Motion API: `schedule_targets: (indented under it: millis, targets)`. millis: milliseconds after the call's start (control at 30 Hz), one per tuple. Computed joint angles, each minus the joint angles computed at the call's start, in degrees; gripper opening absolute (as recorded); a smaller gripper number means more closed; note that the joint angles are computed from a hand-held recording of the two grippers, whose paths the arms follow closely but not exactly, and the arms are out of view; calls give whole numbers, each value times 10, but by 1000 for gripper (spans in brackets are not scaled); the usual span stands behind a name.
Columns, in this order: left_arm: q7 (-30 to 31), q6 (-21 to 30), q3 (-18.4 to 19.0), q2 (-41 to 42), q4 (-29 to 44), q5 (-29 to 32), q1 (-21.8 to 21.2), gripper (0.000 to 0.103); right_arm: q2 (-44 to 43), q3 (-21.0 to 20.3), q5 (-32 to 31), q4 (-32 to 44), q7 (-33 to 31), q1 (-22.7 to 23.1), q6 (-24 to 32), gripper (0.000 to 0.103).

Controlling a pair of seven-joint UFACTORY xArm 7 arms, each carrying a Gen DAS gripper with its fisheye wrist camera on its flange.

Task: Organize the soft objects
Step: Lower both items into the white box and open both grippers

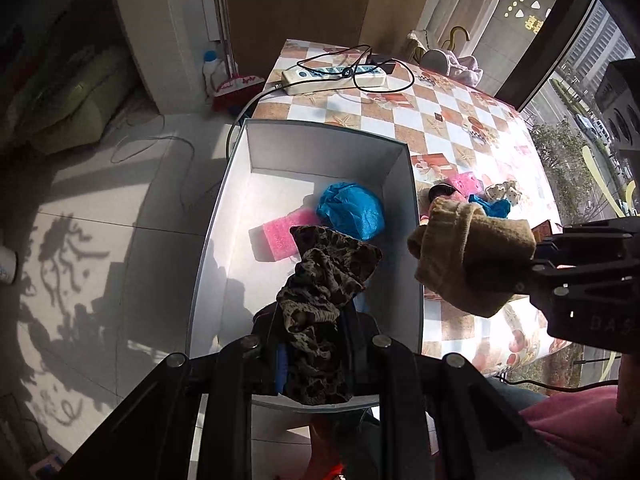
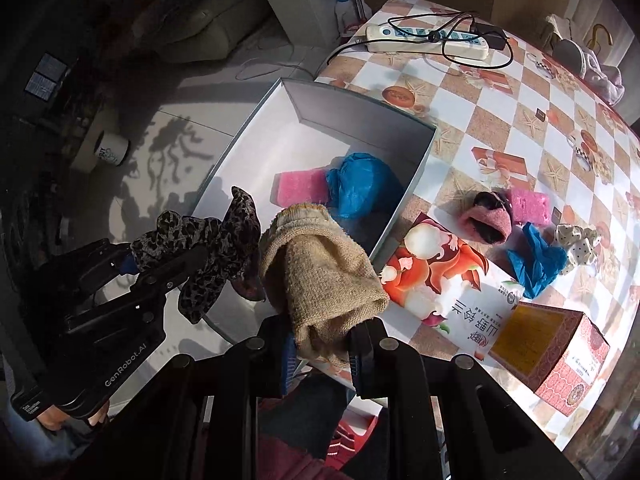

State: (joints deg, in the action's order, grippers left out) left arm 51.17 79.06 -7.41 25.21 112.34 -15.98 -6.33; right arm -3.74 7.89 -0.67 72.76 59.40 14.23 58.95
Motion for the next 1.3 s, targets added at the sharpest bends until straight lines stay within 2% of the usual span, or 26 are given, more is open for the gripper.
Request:
schedule_targets:
  millis: [600, 1300]
  targets:
    - [-20, -4, 2, 9, 10, 8, 0, 23, 30, -7, 13, 34, -45, -2, 6, 23]
    - [-29, -1, 3, 22, 19, 31, -10, 23, 43, -12, 18, 44, -60, -6, 7, 23]
